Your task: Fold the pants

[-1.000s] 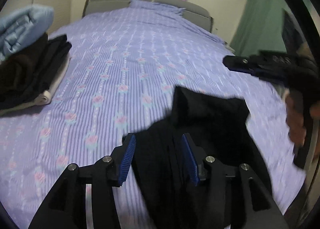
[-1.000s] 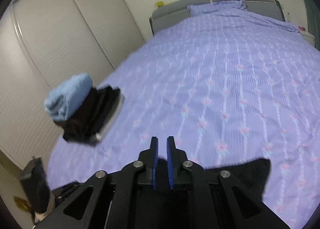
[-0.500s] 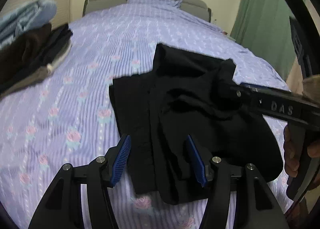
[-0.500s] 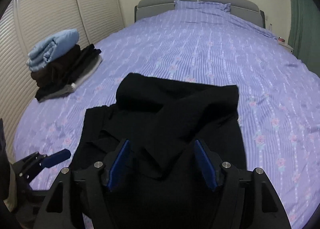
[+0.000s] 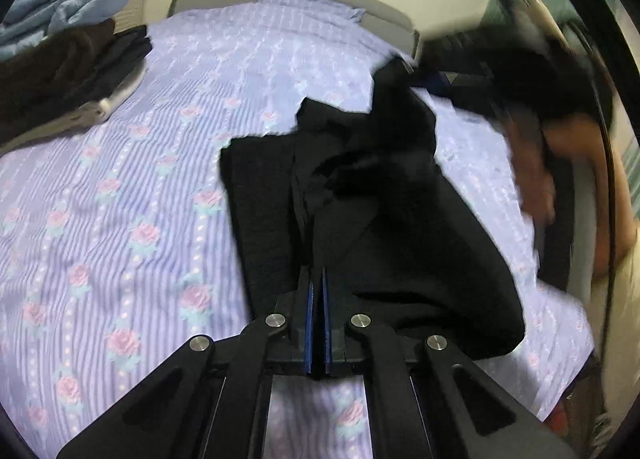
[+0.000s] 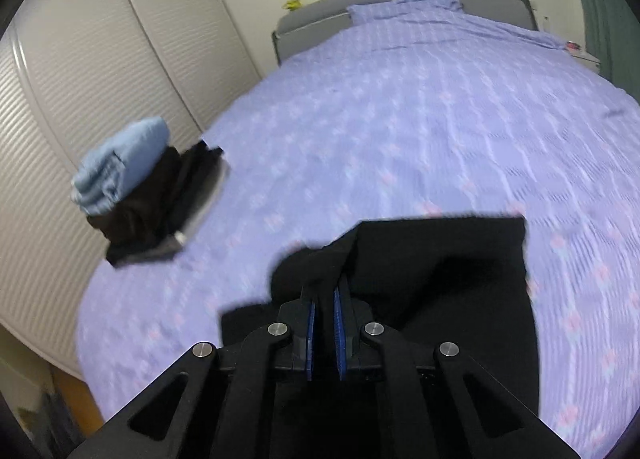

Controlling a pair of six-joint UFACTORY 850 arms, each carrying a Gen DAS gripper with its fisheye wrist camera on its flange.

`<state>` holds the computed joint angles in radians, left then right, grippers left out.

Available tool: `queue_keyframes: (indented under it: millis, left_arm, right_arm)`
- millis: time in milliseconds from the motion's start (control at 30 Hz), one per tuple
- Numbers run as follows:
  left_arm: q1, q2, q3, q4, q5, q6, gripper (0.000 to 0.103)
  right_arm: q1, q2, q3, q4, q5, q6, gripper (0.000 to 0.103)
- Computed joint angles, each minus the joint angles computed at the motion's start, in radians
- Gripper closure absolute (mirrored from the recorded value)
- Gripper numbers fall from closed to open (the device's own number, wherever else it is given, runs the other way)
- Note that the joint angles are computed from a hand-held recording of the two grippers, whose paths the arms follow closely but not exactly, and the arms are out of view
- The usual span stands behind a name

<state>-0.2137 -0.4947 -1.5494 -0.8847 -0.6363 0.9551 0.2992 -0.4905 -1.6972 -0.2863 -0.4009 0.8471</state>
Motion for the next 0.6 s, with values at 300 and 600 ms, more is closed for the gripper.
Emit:
queue_keyframes:
  millis: [300, 600]
  left_arm:
    - [0.042, -0.008, 0.014, -0.012, -0.053, -0.084, 0.074]
    - [0.059, 0.130, 0.156, -0.138, 0.160, 0.204, 0.056]
  right_arm:
    - [0.020, -0.329, -0.482, 0.060, -0.322, -0.180, 0.054]
    - [0.150, 0.108, 0.124, -0.636, -0.223, 0.354, 0.049]
